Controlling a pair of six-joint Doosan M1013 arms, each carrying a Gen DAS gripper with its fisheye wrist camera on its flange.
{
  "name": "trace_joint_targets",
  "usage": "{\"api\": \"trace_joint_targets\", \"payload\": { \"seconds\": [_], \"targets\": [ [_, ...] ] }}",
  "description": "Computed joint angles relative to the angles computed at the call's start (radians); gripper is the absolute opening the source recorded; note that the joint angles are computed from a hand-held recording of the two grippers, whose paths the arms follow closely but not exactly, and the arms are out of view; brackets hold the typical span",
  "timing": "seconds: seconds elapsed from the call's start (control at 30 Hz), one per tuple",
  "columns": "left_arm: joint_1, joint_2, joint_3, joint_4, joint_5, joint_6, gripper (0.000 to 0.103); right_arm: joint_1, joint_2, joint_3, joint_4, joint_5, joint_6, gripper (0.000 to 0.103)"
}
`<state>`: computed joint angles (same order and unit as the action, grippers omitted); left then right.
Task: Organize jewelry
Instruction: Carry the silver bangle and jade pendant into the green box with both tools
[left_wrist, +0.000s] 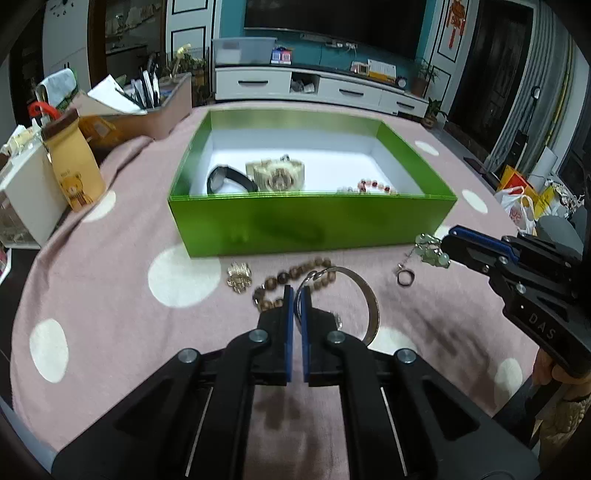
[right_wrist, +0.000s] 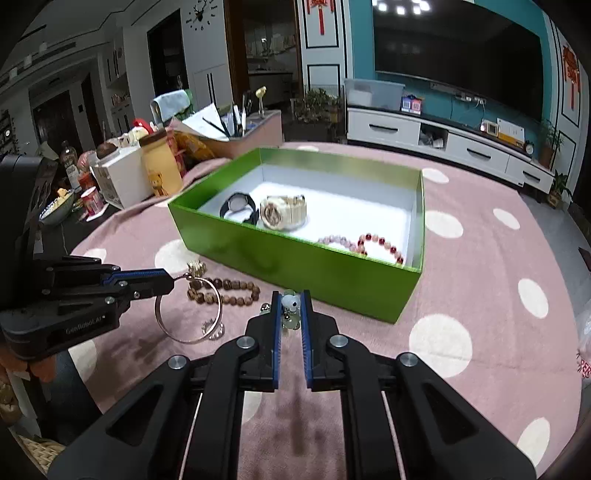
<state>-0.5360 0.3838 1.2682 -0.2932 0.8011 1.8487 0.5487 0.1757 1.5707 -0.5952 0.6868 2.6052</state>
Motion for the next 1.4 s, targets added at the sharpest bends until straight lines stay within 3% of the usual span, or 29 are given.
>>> {"api": "trace_joint_targets", "payload": {
  "seconds": [0.63, 1.1, 1.4],
  "targets": [
    [-0.008, 0.08, -0.197, 0.053, -0.025, -0.039, 0.003, -0.053, -0.003, -0.054, -0.146, -0.012, 0.049, 0.009],
    [-0.032, 0.203, -0.382, 0.088, 0.056, -0.071, 0.003, -0.113, 0.048, -0.104, -0.083, -0.025, -0.015, 0.009],
    [-0.041, 0.264, -0.453, 0.094, 0.117, -0.079, 0.003, -0.154, 0.088, -0.129, 0.028, -0.045, -0.08, 0.009]
  ]
}}
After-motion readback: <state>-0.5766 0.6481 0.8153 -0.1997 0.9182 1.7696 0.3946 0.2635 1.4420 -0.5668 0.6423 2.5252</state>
